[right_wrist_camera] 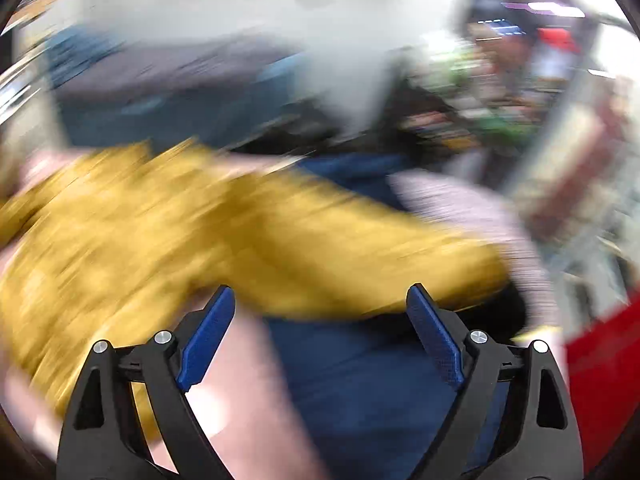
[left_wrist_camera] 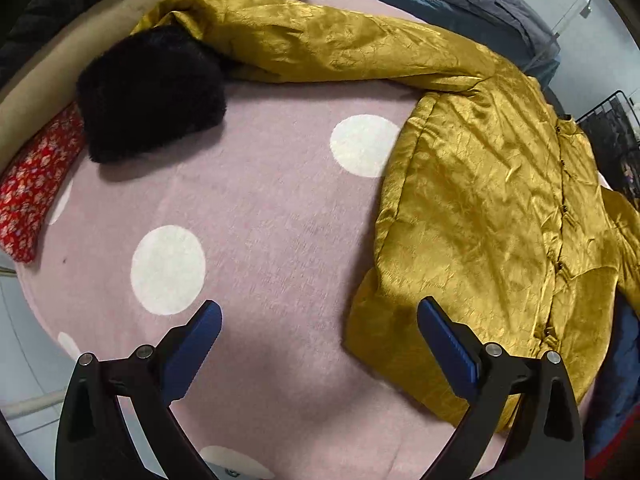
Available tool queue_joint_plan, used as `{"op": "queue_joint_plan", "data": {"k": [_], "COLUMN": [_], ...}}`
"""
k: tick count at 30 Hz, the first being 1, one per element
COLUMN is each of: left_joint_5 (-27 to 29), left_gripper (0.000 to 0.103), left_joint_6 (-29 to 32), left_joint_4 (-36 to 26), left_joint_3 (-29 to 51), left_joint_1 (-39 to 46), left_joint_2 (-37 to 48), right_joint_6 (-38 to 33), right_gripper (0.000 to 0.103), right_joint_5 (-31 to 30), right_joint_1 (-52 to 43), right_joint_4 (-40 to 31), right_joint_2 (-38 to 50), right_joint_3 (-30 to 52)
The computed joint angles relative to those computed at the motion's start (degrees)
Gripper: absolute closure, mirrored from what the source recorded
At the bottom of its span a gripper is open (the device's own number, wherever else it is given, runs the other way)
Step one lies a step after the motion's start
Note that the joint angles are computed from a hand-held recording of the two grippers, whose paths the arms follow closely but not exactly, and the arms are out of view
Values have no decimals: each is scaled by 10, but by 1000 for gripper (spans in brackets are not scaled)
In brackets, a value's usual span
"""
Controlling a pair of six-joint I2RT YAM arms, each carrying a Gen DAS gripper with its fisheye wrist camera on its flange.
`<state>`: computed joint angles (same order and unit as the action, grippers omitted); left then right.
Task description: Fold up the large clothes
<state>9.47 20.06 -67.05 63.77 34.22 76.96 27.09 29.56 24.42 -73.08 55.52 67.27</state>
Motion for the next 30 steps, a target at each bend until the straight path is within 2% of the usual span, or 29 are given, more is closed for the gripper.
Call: {"op": "queue_joint_plan", "data": {"k": [2,3,5,8,13,14,15,16,18,20,22,27,30], "left_joint_5": [6,16,32,59,104,102,95,85,66,72,92,125,123], "left_gripper": [7,7,7,7,9,10,15,21,39,63,76,87,88], "left_joint_6": [4,8,22,41,19,1,-17,-33,-43,-42,-42,-6,12], "left_joint_4": [-1,-2,-4,-6,5,13,27,39,47,26,0,-101,-154], "left_joint_3": [6,8,6,-9,-53,-64,-75,-83,-92,-79,-57,38,75], "left_joint_1": [-7,-10,-15,-24,-75,-97,-121,-144,-176,-185,-185,-147,-122], "left_joint_2": [17,24,35,42,50,49,46,39,22,16,14,-14,-16], "right_joint_6": [43,49,94,126,156,157,156,147,156,174,187,214,230], "right_gripper": [16,16,16,17,17,23,40,49,75,81,83,85,87], "right_joint_5": [-34,-82,-110,-186,-248,-248,-255,-267,-273,-308,-317,-330,-318], "right_joint_1": [76,104,152,182,205,212,215,207,201,194,197,198,199], "right_joint_4": [23,58,92,183,337,354,358,353,348,347,331,250,143], "right_joint_2": [14,19,25,42,96,121,150,179,205,198,180,71,-6], "right_joint_3": [-54,-99,-161,-247,-307,-306,-294,-277,-253,-243,-230,-198,-163]}}
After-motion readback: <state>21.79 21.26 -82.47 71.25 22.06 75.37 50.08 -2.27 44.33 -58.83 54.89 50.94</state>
